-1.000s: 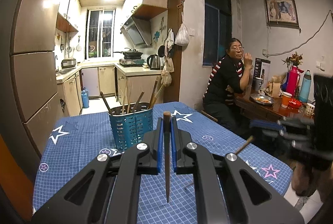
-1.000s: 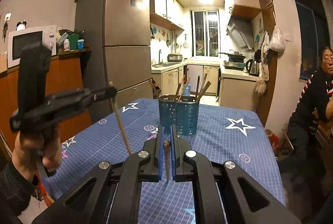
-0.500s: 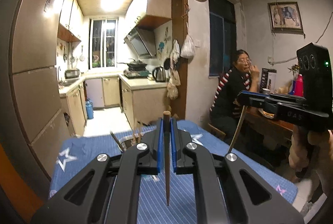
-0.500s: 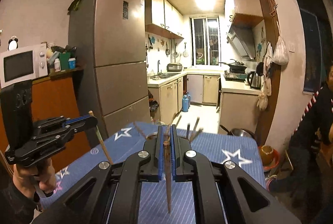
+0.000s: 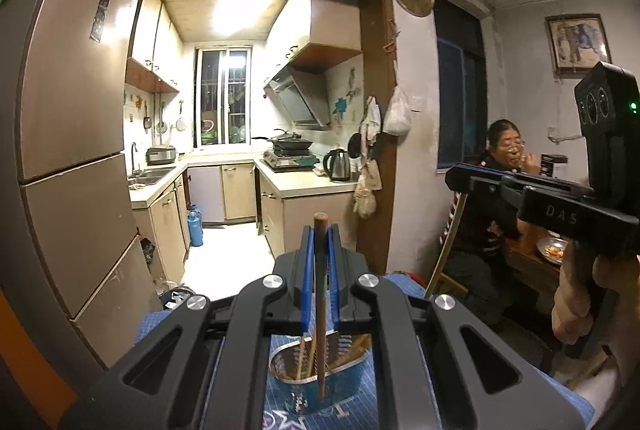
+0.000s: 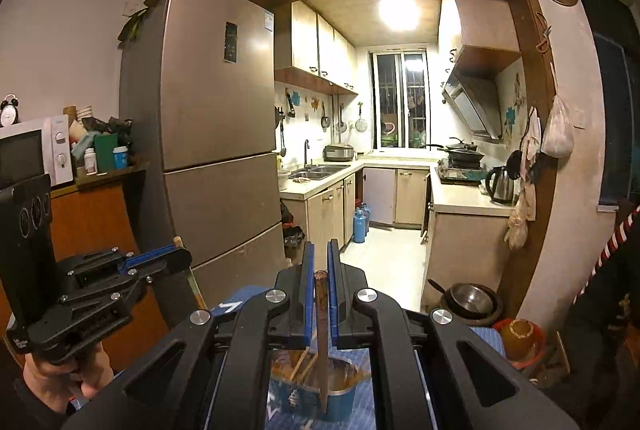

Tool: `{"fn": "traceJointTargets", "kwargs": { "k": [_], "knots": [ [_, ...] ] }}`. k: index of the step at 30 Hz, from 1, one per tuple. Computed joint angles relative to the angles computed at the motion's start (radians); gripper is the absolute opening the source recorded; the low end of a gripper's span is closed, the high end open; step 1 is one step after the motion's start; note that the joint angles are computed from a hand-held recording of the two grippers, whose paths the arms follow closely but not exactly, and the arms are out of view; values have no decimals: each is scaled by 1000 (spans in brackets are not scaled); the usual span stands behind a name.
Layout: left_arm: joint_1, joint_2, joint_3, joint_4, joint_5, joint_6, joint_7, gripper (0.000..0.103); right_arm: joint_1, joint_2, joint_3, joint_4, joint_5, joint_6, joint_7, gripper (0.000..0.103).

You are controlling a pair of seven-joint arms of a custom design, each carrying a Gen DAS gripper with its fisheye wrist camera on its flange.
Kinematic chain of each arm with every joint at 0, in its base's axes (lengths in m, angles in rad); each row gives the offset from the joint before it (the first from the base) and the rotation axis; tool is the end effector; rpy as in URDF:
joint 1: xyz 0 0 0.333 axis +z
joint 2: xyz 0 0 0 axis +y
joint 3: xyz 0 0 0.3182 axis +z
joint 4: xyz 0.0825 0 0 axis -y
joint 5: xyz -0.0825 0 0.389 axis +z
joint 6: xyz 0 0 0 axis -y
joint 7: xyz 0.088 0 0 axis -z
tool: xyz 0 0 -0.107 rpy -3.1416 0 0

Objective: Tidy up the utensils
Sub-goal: 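Lower both chopsticks into the teal holder and open both tools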

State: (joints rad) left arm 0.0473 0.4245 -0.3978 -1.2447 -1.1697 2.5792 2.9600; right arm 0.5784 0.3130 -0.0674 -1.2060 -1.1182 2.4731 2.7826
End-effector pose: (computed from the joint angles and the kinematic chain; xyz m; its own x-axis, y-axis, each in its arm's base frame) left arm 0.7139 -0.1657 0.6413 -0.7719 -0.6357 0.0128 -0.1267 0.1341 -0.9828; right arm 0.6031 0.3528 0.7216 -0.1034 -0.9945 -0.0189 -0.2149 0.0409 -0.9758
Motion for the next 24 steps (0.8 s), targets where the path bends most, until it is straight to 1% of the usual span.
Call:
{"fn": "traceJointTargets", "kwargs": {
  "k": [2, 7, 9, 11, 15, 19, 24],
  "knots": [
    [-29, 48, 10, 65, 47, 16, -46, 5, -18, 41, -3, 52, 31, 14, -27, 7],
    [-57, 162, -13, 206, 157, 30, -145, 5, -36, 157, -48, 184, 117, 57, -97, 7],
    [-78, 209, -13, 256, 219, 43, -187, 5, -42, 189, -66, 209, 156, 78, -110, 7],
    [-96, 247, -12, 288, 278, 58, -216, 5, -42, 203, -87, 202, 183, 103, -106, 7],
    [-112, 316, -14, 350, 383, 50, -285, 5, -47, 224, -114, 171, 226, 142, -100, 7],
    [-126, 383, -11, 411, 485, 30, -362, 5, -54, 255, -124, 163, 274, 167, -115, 7],
    [-128, 428, -19, 460, 572, 8, -427, 5, -50, 283, -132, 178, 323, 166, -159, 7]
  ]
}}
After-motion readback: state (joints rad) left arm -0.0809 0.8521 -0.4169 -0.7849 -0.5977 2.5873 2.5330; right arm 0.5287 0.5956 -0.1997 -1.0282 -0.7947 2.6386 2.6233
